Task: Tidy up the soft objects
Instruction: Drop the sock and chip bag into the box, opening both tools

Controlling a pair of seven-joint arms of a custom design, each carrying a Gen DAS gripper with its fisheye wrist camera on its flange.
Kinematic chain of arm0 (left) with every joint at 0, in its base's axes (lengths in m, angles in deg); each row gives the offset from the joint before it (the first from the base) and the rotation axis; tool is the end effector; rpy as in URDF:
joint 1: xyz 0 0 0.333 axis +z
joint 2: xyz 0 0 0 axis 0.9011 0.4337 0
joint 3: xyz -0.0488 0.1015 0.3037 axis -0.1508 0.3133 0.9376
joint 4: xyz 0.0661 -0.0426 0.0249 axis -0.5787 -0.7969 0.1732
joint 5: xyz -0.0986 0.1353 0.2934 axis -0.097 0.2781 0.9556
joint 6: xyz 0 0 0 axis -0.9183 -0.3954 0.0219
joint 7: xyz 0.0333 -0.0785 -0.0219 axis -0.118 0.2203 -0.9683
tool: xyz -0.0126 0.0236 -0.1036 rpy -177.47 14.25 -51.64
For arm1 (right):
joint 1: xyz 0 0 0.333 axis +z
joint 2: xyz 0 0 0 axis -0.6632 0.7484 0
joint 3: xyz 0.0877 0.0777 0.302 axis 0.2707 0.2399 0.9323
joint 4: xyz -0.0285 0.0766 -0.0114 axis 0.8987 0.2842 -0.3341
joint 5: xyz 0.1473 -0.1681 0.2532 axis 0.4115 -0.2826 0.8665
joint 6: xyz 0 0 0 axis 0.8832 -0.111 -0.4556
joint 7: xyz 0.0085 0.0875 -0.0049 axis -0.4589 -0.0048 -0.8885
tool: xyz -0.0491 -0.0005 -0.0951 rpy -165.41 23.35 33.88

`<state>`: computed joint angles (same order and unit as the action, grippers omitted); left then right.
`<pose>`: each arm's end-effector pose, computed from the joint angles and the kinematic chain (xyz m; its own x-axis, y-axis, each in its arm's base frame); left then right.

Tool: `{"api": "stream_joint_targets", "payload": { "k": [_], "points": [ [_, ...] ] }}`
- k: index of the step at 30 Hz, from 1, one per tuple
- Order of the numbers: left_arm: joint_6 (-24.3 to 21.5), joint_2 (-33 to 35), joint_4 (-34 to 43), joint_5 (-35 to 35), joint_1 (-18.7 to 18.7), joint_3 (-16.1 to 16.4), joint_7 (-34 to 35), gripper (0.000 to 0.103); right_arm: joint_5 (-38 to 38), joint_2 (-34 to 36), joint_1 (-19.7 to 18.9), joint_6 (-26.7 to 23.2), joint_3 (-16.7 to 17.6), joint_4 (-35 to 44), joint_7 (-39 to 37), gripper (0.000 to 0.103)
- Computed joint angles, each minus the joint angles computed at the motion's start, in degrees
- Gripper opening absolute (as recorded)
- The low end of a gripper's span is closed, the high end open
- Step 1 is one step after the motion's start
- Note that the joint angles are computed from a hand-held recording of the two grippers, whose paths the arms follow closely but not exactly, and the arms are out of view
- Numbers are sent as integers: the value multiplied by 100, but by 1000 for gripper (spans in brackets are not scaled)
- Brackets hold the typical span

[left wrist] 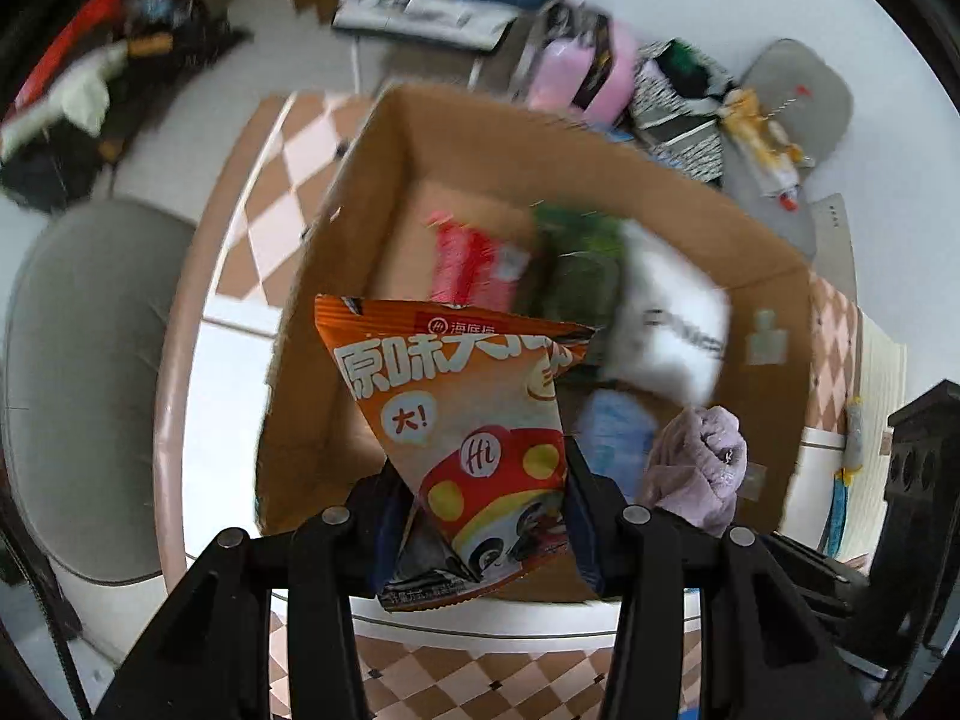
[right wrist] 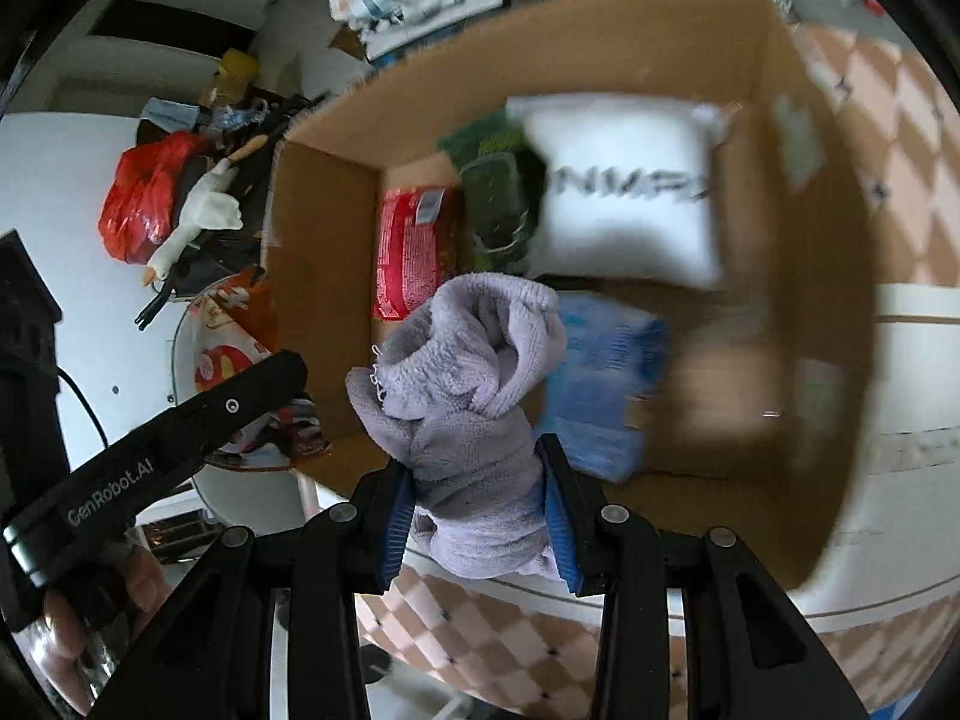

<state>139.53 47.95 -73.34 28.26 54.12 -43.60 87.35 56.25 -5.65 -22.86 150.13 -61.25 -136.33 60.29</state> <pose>0.6087 -0.2376 0.4837 -0.0636 -0.9815 0.1805 -0.9980 0.0625 -0.0116 0.5446 0.2567 0.4483 -0.2953 -0.8159 -0.4970 -0.9516 0.2978 0.0765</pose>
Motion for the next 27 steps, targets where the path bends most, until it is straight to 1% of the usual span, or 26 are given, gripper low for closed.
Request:
{"api": "stream_joint_targets", "payload": {
  "k": [3, 6, 8, 10, 12, 13, 14, 15, 17, 19, 21, 23, 25, 27],
  "points": [
    [-219, 316, 197, -193, 152, -16, 127, 43, -129, 459, 115, -16, 17, 407, 239, 41],
    [-547, 730, 677, -307, 205, -51, 220, 43, -305, 828, 194, -77, 5, 726, 423, 41],
    [-751, 943, 928, -312, 198, -54, 256, 44, -459, 1096, 262, -146, -1, 996, 554, 42],
    [-1057, 1138, 1249, -245, 142, -28, 216, 45, -569, 1344, 282, -355, 17, 1312, 602, 44],
    [-1181, 1190, 1345, -201, 113, -22, 225, 46, -731, 1521, 319, -532, -15, 1572, 678, 58],
    [-1187, 1169, 1333, -174, 100, -22, 255, 47, -810, 1645, 366, -615, -29, 1750, 769, 78],
    [-1157, 1131, 1291, -172, 100, -28, 282, 54, -864, 1713, 396, -673, -36, 1857, 834, 88],
    [-1141, 1095, 1258, -130, 80, -20, 305, 64, -922, 1724, 418, -716, -45, 1898, 867, 89],
    [-1022, 954, 1087, -16, 34, 4, 362, 71, -1076, 1771, 472, -873, -76, 2024, 947, 89],
    [-868, 789, 872, 137, -22, 35, 413, 74, -1343, 1762, 550, -1085, -159, 2119, 1054, 89],
    [-729, 665, 717, 265, -75, 58, 422, 74, -1657, 1694, 656, -1306, -239, 2180, 1159, 93],
    [-456, 429, 356, 358, -69, 77, 451, 74, -2117, 1593, 816, -1557, -354, 2215, 1296, 100],
    [-94, 127, -72, 549, -107, 112, 446, 76, -2528, 1567, 976, -1795, -439, 2324, 1481, 103],
    [146, -141, -411, 708, -154, 132, 366, 92, -2801, 1420, 1082, -1802, -477, 2197, 1653, 103]
  ]
}}
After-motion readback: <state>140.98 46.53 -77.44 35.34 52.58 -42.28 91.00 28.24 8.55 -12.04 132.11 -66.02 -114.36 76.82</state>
